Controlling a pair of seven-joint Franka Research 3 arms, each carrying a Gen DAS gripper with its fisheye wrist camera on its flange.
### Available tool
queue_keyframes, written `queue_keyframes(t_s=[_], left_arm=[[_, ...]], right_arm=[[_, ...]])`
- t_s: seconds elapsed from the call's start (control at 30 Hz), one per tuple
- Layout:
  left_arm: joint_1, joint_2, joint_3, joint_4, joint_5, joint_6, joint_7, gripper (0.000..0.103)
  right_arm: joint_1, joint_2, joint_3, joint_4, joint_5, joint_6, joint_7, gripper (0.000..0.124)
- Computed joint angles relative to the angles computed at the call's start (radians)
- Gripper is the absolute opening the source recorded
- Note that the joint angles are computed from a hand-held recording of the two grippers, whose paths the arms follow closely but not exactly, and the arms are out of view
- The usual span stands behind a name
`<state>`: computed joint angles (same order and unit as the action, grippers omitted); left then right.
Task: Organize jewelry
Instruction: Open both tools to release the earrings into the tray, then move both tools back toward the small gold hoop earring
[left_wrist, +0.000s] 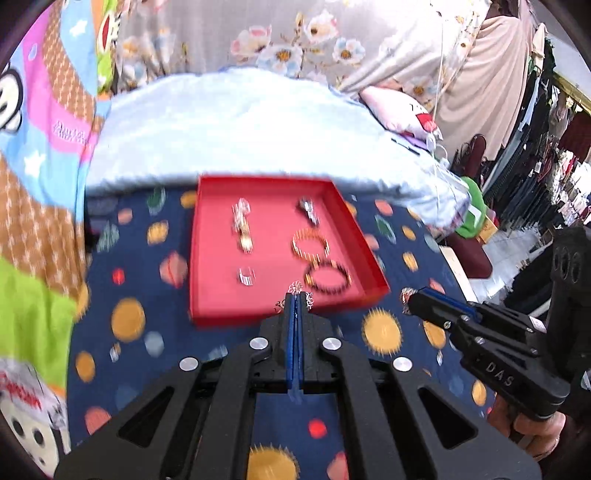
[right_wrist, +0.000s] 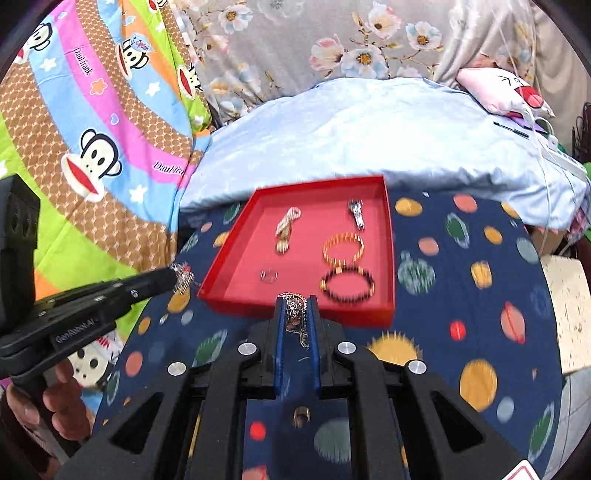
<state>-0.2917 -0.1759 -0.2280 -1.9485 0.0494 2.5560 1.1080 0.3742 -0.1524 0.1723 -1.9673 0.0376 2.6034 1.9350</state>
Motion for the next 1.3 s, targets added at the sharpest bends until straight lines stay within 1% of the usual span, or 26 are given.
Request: queue_keyframes(t_s=[0.13,0.33,0.47,0.63,0.73,0.83,0.9,0.93,0.97,1.03,1.1,1.2,1.27,1.3], left_arm=[[0.023,0.092,-0.001,0.096,0.062,-0.004,-0.012,0.0],[0.045,0.233,0.004,0.215,0.078,-0.028,-0.006,0.0],[0.056,0.296,0.006,0.252,0.08,-0.035,0.002,0.0],[0.069,0.357,0.006,0.294,0.065,-0.05,0.008,0.0],[0.072,0.381,0.007,0.312,0.068,-0.059,0.008,0.001],[0.076,0.388,0.009,0.318,0.065,-0.059,-0.007,0.002],[0.075,0.376,0.015,0.309,0.081,-0.05,-0.032,0.013],[0.075,0.367,0.017,0.301,0.088,-0.044,-0.042,0.027],[0.074,0.348,0.023,0.28,0.106,-0.027,-0.067,0.037],[0.072,0.317,0.028,0.254,0.141,-0.012,-0.101,0.043],[0.072,0.278,0.029,0.222,0.172,-0.007,-0.123,0.044],[0.075,0.209,0.025,0.159,0.197,-0.018,-0.146,0.046],[0.077,0.149,0.022,0.096,0.199,-0.014,-0.154,0.056],[0.078,0.114,0.019,0.058,0.203,-0.017,-0.165,0.057]], right_arm=[[0.003,0.114,-0.014,0.114,0.007,-0.009,-0.013,0.01],[0.03,0.3,-0.045,0.298,0.024,-0.068,-0.032,0.01],[0.051,0.386,-0.061,0.382,0.037,-0.101,-0.048,0.01],[0.072,0.463,-0.076,0.46,0.045,-0.129,-0.065,0.01],[0.084,0.486,-0.087,0.479,0.036,-0.125,-0.066,0.013],[0.091,0.478,-0.099,0.466,0.022,-0.094,-0.05,0.017],[0.096,0.451,-0.11,0.436,0.006,-0.058,-0.021,0.019],[0.099,0.435,-0.115,0.419,-0.009,-0.043,-0.006,0.02],[0.103,0.411,-0.123,0.396,-0.032,-0.029,0.016,0.021],[0.101,0.365,-0.128,0.352,-0.065,-0.01,0.047,0.027],[0.093,0.302,-0.127,0.288,-0.101,-0.001,0.079,0.03],[0.068,0.199,-0.108,0.179,-0.126,0.007,0.105,0.03],[0.047,0.124,-0.09,0.094,-0.131,0.01,0.119,0.032],[0.035,0.089,-0.079,0.054,-0.133,0.009,0.129,0.034]])
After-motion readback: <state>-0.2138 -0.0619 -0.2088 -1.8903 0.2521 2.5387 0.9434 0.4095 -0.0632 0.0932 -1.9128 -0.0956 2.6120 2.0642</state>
